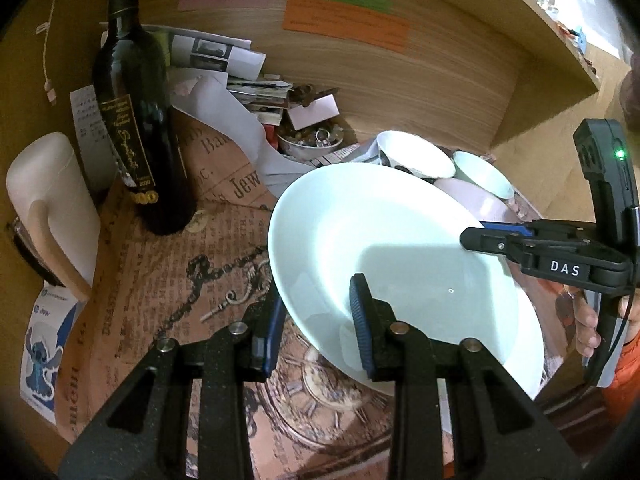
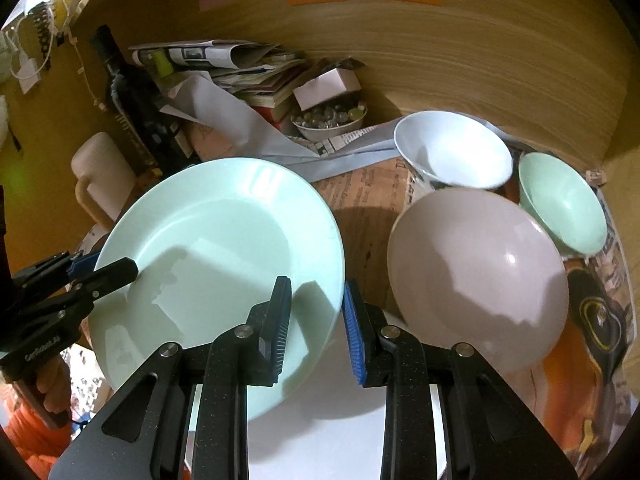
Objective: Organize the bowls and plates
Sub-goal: 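Carry the mint green plate over the white plate and lower it with both tools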
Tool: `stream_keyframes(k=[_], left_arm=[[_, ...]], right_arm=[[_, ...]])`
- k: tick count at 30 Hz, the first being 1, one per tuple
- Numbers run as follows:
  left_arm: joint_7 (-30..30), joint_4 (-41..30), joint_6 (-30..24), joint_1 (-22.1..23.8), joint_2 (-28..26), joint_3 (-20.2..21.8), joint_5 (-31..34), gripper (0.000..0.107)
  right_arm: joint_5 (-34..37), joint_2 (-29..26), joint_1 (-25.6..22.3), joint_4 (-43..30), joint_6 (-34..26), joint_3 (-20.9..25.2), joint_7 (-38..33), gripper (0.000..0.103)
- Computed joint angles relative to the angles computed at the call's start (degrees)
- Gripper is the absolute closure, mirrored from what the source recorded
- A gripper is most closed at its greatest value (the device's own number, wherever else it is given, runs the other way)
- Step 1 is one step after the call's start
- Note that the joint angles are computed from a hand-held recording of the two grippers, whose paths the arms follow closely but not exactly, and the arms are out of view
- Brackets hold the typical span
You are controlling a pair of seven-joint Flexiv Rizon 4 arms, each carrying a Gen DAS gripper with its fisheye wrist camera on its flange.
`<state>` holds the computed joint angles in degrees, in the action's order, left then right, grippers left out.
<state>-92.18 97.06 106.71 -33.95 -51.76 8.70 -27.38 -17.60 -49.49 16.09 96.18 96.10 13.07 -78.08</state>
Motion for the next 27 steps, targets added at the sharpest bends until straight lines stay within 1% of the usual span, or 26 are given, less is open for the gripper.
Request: stream_keyframes(k=[5, 13, 20, 24, 27], left_arm=[[0.0, 1.0, 0.3, -1.6, 0.1, 0.7, -0.4, 0.075], [-0.1, 1.1, -0.1, -3.1, 0.0, 0.6, -0.6, 0.075], [-1.2, 0.7, -1.4, -3.6, -0.3, 0.3, -0.3, 0.075], [-2.0, -0.2, -2.8, -4.7, -1.0, 1.2, 0.2, 0.075], [-2.8, -1.1, -4.0, -5.6, -1.7, 2.2, 0.7, 0.075]], right_arm=[[0.9, 1.4, 1.0, 3.5, 2.9, -1.6, 0.4, 0.079], [0.7, 2.7, 0.1, 7.8, 6.5, -1.9, 1.1, 0.079], [-0.1, 3.2, -1.1, 11.0, 9.3, -1.7, 1.6, 0.079], [-0.3, 3.2, -1.2, 12.4, 10.3, -2.2, 2.1, 0.079], [-0.7, 3.1, -2.3, 13.1, 10.8, -1.7, 2.6, 0.079]])
